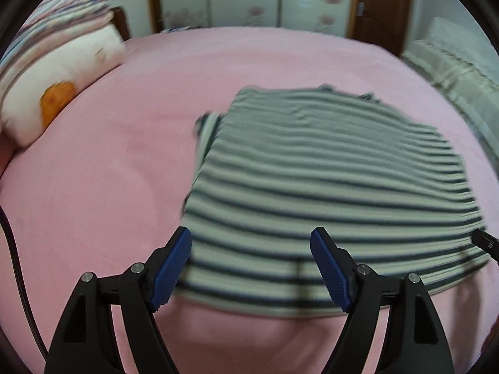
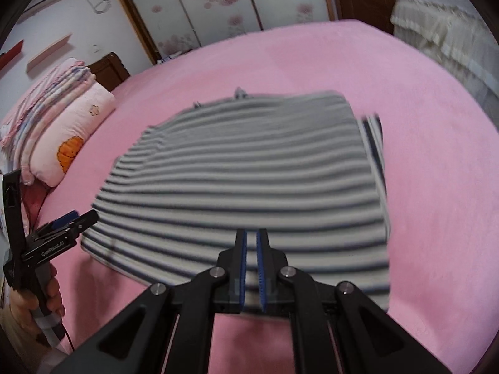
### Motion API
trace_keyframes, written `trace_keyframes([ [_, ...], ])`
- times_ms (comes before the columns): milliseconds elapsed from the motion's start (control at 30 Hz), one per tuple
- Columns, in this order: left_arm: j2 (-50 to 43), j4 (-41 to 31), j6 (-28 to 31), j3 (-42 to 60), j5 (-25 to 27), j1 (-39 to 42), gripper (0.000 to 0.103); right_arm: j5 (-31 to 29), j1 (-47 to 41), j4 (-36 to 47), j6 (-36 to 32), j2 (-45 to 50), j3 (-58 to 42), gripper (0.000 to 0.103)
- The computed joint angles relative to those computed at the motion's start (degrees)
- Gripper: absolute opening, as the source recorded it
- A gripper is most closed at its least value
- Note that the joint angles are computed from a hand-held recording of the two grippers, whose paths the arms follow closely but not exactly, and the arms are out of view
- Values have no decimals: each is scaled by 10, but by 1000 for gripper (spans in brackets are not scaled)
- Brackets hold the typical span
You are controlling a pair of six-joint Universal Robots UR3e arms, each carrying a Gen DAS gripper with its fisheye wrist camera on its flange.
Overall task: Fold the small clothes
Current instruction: 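Open both grippers, lift off, and smooth the folded shirt flat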
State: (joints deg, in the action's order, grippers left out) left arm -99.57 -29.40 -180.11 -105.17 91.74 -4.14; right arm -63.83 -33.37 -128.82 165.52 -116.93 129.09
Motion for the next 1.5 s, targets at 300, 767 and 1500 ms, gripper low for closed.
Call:
trace_keyframes([
  [300,-4,31,-19,-69,36,44,78,-24,-118,26,-74,-84,99,3],
  [767,26,30,-19,-92,8,62,78,2,-180,119,-126,-158,101,4],
  [1500,244,-80,-45,-229,-215,183,90,48,-76,196,-30,-286,47,6],
])
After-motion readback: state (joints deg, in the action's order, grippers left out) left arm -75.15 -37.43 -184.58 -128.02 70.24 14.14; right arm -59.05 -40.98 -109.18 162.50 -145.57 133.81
